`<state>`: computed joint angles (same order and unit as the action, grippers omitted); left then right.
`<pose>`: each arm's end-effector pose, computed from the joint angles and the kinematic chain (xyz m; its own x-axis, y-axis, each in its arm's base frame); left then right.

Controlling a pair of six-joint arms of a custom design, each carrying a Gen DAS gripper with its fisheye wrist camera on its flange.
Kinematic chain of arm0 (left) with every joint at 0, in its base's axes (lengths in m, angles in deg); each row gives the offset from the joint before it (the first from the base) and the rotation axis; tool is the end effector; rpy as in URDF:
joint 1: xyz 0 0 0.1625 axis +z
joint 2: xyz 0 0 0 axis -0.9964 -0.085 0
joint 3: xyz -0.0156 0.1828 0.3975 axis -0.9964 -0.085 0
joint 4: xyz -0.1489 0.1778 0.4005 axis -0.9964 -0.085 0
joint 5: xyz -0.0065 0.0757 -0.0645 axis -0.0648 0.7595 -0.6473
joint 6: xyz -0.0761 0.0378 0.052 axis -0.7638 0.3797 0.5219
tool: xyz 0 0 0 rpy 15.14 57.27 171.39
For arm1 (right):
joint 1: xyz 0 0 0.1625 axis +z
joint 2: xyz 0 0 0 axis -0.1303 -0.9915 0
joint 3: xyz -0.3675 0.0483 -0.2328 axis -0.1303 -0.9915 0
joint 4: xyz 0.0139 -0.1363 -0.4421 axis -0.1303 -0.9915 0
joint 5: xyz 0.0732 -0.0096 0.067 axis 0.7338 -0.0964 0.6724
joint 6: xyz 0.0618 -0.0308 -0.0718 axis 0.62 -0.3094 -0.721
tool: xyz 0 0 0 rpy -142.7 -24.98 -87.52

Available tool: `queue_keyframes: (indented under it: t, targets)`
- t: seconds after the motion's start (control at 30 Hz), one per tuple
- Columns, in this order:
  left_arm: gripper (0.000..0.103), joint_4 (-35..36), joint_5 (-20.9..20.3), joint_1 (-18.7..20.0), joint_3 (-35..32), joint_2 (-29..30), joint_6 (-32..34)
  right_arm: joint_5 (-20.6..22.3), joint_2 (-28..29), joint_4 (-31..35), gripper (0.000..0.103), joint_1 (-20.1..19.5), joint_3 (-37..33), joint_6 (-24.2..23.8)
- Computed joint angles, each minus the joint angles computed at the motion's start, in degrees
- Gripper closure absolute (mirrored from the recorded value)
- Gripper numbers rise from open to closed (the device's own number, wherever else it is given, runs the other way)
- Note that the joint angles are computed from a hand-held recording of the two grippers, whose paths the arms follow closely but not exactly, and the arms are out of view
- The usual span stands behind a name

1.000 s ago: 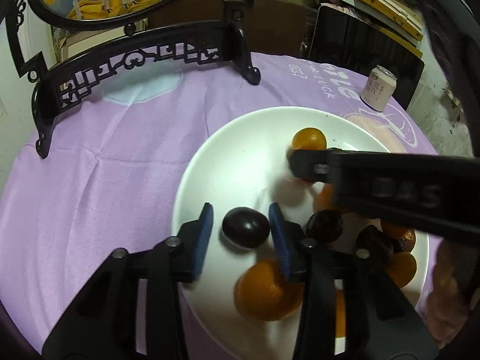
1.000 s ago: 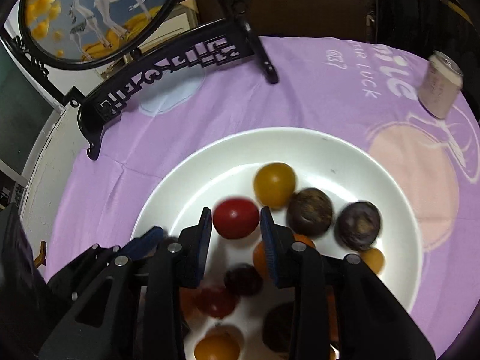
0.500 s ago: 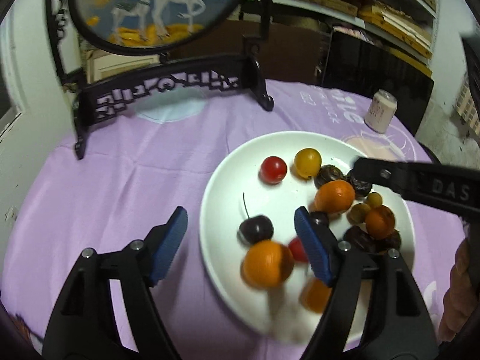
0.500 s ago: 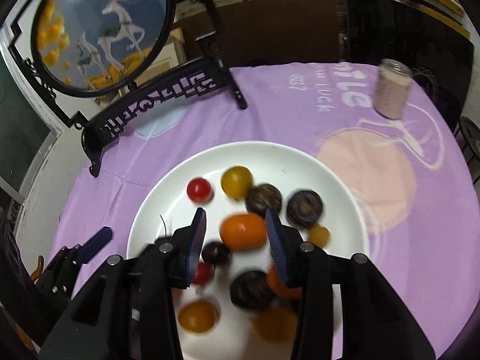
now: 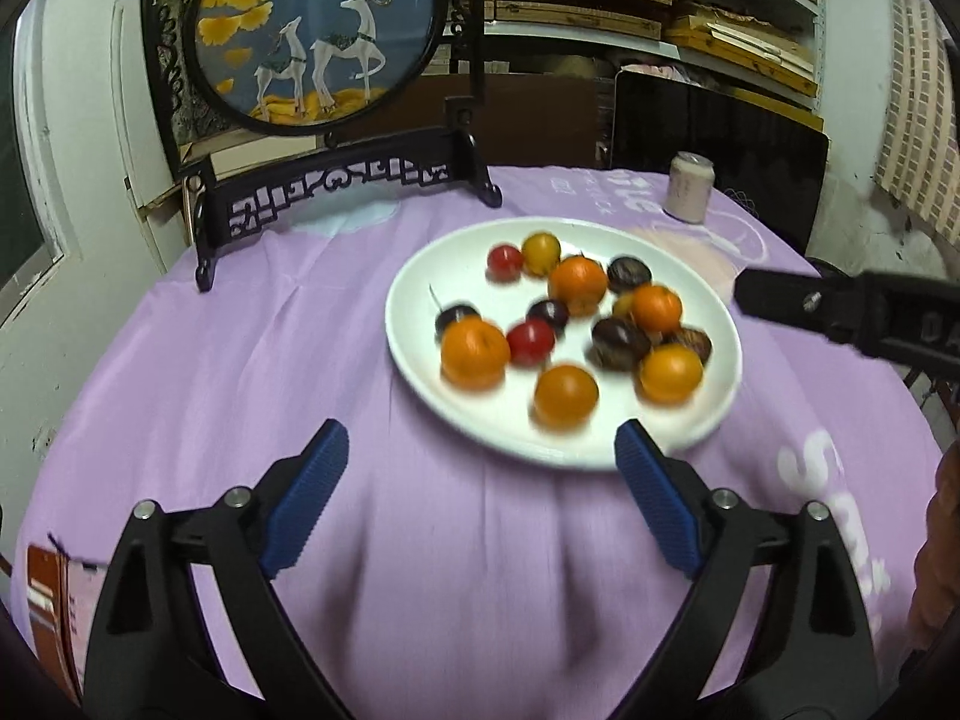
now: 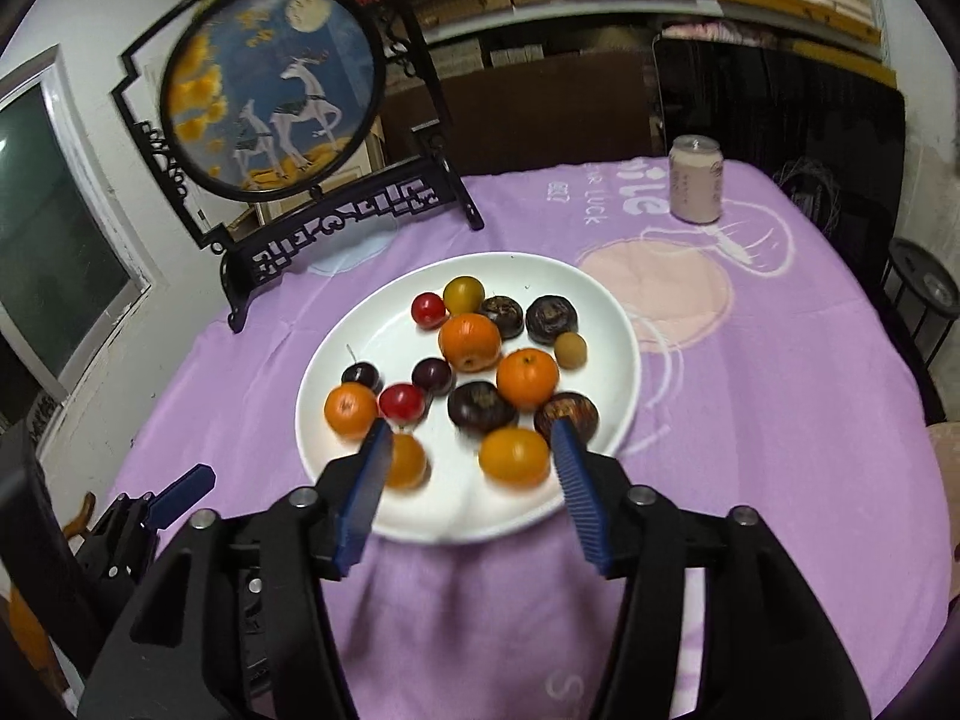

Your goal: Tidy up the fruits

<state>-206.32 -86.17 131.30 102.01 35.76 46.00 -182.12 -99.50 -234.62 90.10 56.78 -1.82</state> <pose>-0.2873 -0.5971 -0.0590 -0.6615 0.2891 -0.6920 0.6852 0.6081 -0.4009 0.0316 -0.5900 0.2471 -0.8712 0.0609 0.4871 -0.3322 0.6574 -0.6764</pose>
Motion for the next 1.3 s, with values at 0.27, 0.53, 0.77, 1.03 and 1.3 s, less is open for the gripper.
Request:
queue_keyframes:
  t: [0.27, 0.53, 0.77, 1.03, 1.3]
  targets:
    - [0.006, 5.3, -0.1, 1.3, 2.3, -0.4, -3.3, 2.4, 2.8, -16.4, 0.001, -3.5, 6.7, -5.9]
    - [0.003, 5.2, -1.9, 2.5, 0.6, 0.1, -0.3, -0.6, 3.9, -14.6, 0.001, -4.6, 5.7, -4.8]
    - [0.002, 5.5, -1.4, 1.9, 1.5, -0.4, 0.1, -5.6, 5.5, -14.3, 0.001, -4.5, 6.1, -6.5]
    - [0.002, 5.1, -3.3, 1.5, 3.0, -2.3, -1.0, -3.1, 4.2, -19.2, 0.001, -3.8, 8.1, -10.0]
    - [0.002, -2.7, 1.2, -0.8, 4.3, -1.6, 4.1, -0.8, 2.8, -23.3, 0.001, -4.3, 9.8, -9.2]
